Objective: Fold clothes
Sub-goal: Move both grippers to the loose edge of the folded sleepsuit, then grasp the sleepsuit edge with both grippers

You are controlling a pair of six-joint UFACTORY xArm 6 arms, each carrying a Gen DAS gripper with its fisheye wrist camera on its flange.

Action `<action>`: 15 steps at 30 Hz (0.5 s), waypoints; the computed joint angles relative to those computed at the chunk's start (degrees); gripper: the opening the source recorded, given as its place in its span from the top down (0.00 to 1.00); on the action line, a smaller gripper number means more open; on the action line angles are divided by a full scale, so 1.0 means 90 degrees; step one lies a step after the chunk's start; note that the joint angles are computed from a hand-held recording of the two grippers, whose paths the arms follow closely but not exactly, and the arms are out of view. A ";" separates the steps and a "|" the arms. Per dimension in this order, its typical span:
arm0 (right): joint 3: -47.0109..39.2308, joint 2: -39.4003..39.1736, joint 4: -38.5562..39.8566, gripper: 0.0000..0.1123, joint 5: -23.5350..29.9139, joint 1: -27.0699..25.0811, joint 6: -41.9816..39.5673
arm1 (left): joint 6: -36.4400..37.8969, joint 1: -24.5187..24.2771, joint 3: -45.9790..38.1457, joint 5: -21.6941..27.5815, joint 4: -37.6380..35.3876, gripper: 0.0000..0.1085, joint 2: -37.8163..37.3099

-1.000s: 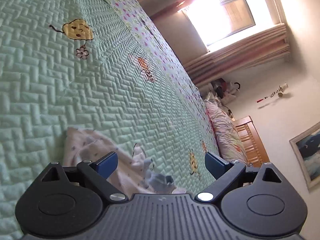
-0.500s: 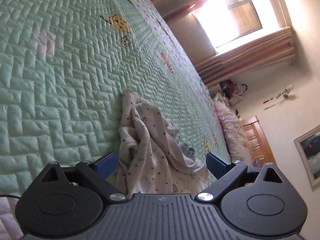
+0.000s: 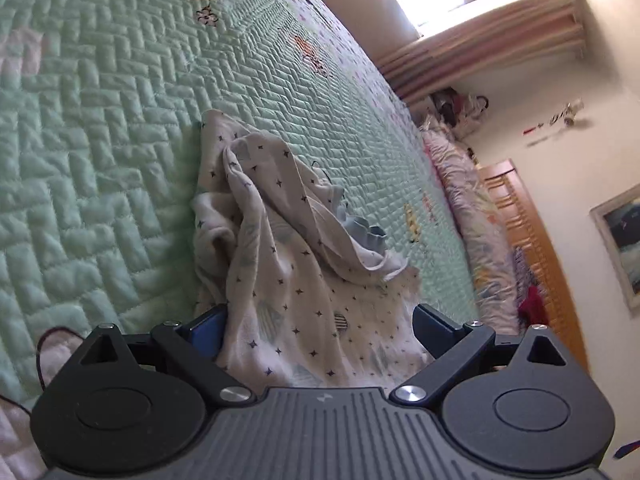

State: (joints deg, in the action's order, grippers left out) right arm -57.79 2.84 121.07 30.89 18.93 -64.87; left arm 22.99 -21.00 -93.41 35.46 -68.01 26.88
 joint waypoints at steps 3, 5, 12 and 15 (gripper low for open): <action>-0.0071 0.0145 -0.0170 0.28 0.0381 -0.0131 0.0193 | -0.0101 0.0080 -0.0489 0.0430 0.0307 0.13 0.0342; -0.0173 0.0268 -0.0278 0.28 0.0503 -0.0202 0.0369 | -0.0088 0.0106 -0.0793 0.0651 0.0485 0.16 0.0522; -0.0282 0.0415 -0.0687 0.28 0.1218 -0.0425 0.0506 | 0.0116 0.0186 -0.1221 0.1145 0.0749 0.47 0.0785; -0.0424 0.0503 -0.1410 0.28 0.1318 -0.0434 0.0857 | 0.0141 0.0185 -0.1271 0.1246 0.0865 0.62 0.0861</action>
State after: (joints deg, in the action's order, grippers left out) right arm -61.60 7.37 108.38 42.75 15.02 -57.16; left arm 24.26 -19.34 -104.85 46.68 -60.22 34.63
